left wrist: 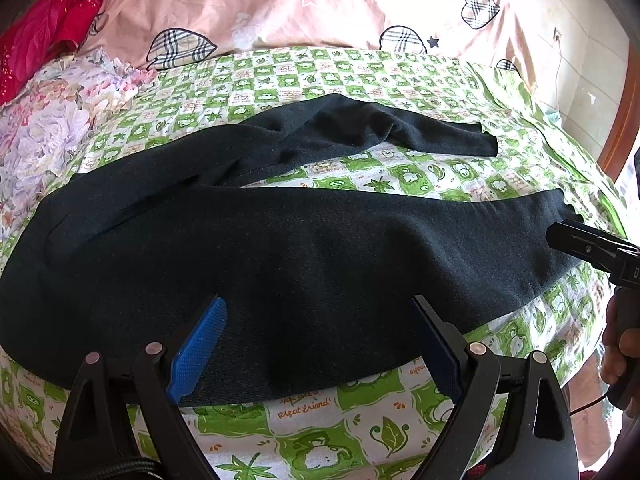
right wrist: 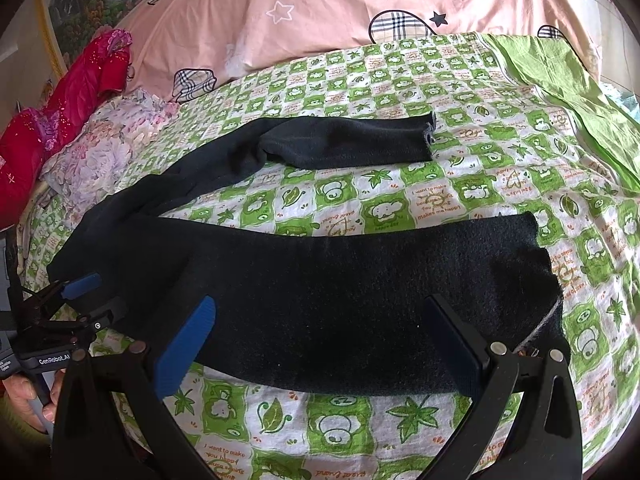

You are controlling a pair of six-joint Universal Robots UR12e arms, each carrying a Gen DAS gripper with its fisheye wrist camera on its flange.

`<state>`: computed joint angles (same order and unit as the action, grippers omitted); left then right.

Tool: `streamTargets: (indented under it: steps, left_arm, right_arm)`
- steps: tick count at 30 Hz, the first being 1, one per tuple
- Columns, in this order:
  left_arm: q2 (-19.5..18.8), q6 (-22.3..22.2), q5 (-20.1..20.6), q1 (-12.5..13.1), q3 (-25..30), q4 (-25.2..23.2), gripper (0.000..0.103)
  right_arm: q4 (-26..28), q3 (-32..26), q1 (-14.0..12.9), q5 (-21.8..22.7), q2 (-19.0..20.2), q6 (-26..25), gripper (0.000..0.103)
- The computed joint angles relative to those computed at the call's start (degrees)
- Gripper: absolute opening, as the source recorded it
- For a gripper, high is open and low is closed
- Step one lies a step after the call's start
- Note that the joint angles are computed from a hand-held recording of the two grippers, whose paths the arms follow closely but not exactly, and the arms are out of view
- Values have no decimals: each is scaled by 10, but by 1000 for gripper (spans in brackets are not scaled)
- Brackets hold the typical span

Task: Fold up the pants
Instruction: 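Position both grippers over the dark pants waistband and legs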

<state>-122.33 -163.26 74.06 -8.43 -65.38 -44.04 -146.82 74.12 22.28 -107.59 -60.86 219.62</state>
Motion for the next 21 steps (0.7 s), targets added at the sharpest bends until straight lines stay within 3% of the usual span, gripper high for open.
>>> streamTargets:
  steps: [21]
  left_arm:
    - [2,0,-3,0,-1,1,92]
  right_arm:
    - [2,-7,0,4,3,-4,103]
